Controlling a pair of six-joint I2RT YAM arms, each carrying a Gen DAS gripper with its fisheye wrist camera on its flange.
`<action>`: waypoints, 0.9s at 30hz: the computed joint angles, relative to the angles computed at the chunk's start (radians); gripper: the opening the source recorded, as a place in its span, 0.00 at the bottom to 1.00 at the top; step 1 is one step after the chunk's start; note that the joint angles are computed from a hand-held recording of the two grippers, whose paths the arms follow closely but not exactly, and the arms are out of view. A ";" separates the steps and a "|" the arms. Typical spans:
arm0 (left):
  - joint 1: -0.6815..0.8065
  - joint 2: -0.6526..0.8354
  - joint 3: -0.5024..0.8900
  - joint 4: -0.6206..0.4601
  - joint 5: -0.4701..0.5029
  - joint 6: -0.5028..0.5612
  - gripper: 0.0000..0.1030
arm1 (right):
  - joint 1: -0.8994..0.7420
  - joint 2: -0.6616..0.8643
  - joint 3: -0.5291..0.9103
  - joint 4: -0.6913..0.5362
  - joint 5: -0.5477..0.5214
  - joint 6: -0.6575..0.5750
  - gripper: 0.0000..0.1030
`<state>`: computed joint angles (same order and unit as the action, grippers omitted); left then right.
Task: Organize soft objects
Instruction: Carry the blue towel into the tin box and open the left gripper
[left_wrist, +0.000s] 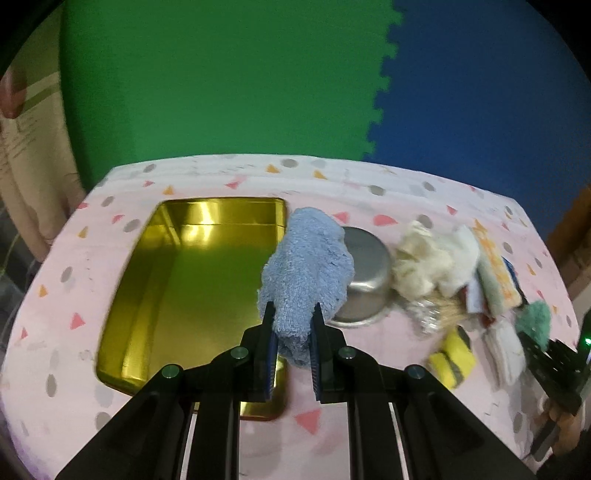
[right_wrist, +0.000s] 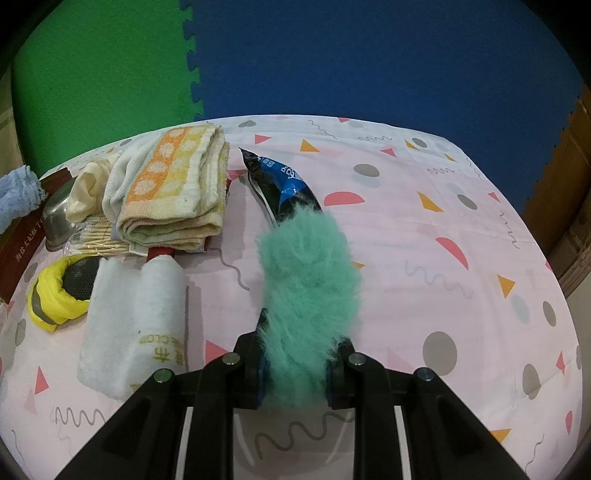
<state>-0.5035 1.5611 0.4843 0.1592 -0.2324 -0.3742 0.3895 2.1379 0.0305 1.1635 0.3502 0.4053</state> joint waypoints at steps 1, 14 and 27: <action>0.021 -0.003 -0.006 0.007 0.003 0.009 0.13 | 0.000 0.000 0.000 0.000 0.000 0.000 0.22; 0.240 0.164 0.029 0.115 -0.002 0.101 0.13 | -0.002 -0.001 -0.001 0.000 0.001 -0.003 0.23; 0.320 0.341 0.095 0.152 -0.020 0.161 0.13 | 0.001 -0.003 -0.001 -0.004 0.004 -0.002 0.23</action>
